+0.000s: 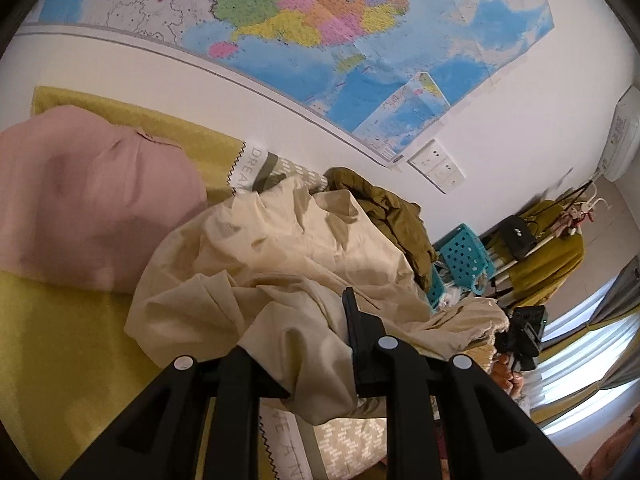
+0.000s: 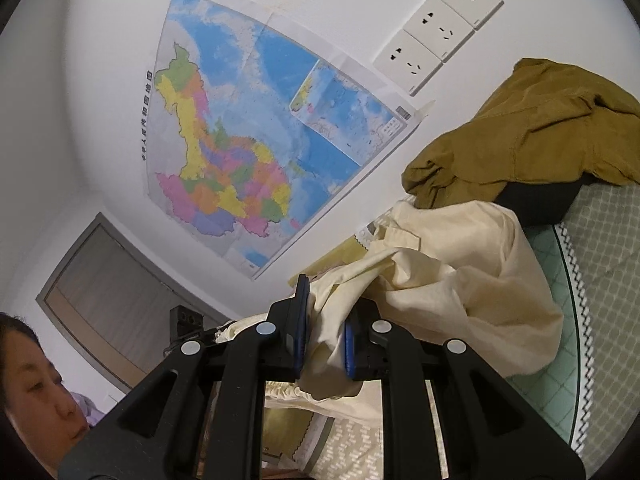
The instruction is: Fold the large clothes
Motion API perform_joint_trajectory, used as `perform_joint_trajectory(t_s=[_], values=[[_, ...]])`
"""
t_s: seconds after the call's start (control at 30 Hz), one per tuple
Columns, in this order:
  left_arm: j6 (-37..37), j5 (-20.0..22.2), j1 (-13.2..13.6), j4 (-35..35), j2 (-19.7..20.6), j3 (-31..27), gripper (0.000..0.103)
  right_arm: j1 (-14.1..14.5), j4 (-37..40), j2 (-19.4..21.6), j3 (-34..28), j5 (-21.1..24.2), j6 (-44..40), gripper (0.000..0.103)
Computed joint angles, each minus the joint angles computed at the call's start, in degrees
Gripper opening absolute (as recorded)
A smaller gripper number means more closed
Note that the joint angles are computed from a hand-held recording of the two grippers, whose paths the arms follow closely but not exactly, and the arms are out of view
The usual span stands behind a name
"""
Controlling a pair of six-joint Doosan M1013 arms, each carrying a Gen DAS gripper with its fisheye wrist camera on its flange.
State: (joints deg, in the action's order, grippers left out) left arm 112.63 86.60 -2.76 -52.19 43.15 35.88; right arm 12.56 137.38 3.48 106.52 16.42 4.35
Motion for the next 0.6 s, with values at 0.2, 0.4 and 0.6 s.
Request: perform_joint_trajectory(t_s=[0.2, 0.4, 0.6], values=[[-1.6, 0.3, -0.6, 1.3, 2.0, -4.4, 0.018, -0.9, -4.9, 1.2, -2.0, -0.8, 4.8, 0.015], [-2.7, 0.6, -1.0, 1.9, 3.7, -7.8, 0.018, -1.8, -10.6, 2.2, -3.6, -1.2, 9.9, 0.015], [-5.3, 1.7, -1.5, 2.9, 6.2, -12.8, 0.018, -2.5, -15.9, 3.3, -5.4, -1.7, 15.7, 0.015]])
